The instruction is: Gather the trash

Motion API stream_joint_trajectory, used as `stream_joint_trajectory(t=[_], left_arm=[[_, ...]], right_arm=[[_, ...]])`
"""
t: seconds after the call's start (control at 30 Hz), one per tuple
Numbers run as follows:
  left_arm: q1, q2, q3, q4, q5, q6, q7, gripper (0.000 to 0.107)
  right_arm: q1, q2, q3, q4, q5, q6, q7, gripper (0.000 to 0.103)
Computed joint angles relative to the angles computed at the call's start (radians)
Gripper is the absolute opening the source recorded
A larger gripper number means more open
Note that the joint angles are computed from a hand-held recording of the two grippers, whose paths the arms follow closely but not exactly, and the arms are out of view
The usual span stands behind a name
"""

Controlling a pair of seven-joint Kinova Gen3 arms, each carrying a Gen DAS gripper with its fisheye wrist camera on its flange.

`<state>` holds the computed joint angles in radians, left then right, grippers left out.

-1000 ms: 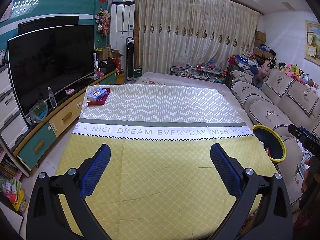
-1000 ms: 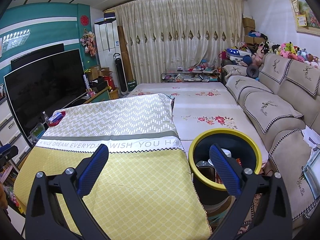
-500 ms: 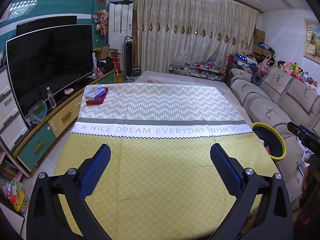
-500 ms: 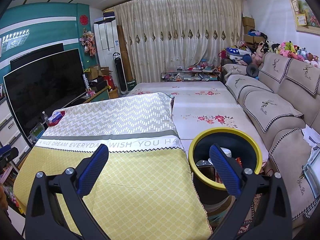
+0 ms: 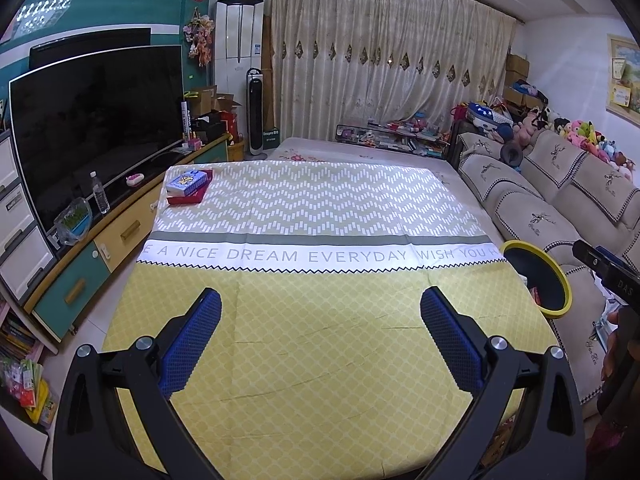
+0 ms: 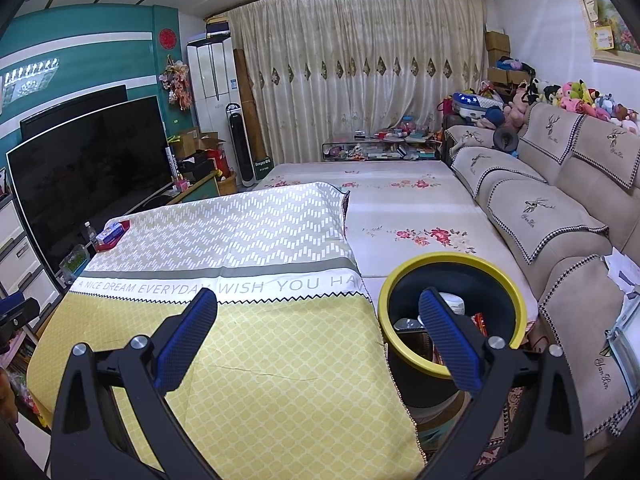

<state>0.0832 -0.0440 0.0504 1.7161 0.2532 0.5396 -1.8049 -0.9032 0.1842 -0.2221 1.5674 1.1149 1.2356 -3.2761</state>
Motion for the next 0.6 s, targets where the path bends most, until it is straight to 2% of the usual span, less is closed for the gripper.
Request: stream_joint_trajectory(t=[0.6], left_arm=[[0.002,0.003,0.002,0.006,0.005,0.000,-0.004,0.098]], right_arm=[[0.001,0.006,0.003,0.012,-0.004,-0.017,-0.013,0.096]])
